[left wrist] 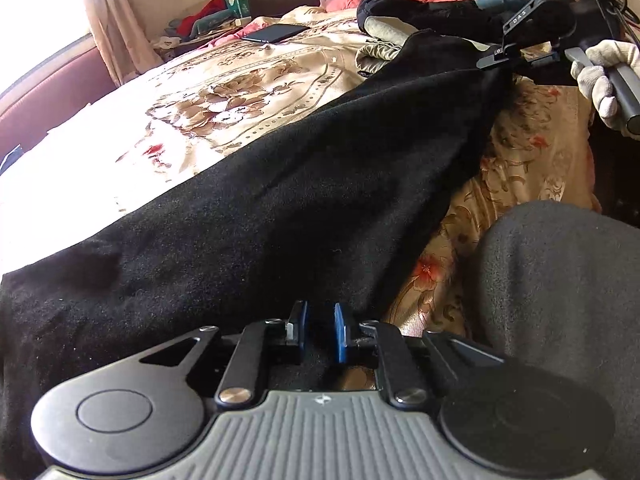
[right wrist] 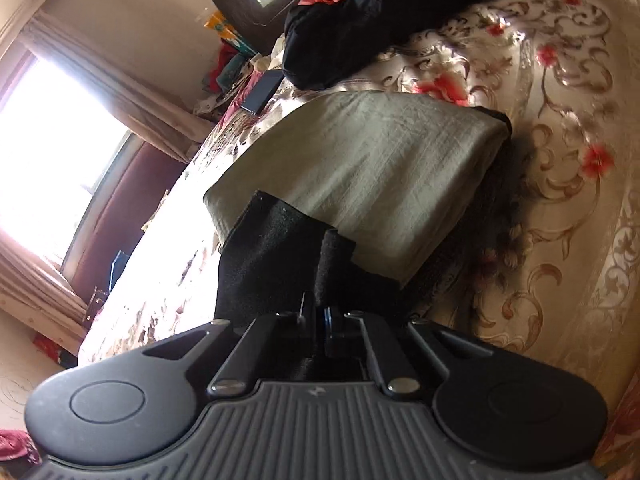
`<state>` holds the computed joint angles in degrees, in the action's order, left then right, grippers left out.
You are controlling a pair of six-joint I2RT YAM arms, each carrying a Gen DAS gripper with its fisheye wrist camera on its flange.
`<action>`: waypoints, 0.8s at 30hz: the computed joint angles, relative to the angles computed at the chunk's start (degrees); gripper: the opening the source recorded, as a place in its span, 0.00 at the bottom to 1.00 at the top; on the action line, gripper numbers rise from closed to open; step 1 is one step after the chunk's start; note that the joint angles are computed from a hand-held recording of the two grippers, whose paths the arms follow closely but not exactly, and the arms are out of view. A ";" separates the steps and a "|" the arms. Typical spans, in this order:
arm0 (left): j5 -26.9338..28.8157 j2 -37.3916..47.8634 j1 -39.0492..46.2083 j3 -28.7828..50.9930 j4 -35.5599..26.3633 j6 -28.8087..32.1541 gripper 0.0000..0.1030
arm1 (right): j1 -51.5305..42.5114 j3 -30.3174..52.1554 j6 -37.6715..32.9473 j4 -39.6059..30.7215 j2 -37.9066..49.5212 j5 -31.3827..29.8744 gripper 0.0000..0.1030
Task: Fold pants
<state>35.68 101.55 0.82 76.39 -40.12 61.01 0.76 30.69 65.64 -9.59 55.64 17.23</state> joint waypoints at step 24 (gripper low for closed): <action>3.68 -1.02 1.14 -1.60 -3.60 6.39 0.36 | 19.00 9.80 0.74 -20.16 1.05 10.90 0.30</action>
<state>39.36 100.54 1.96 74.79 -43.72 67.40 19.76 40.50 66.38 -29.75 56.69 28.13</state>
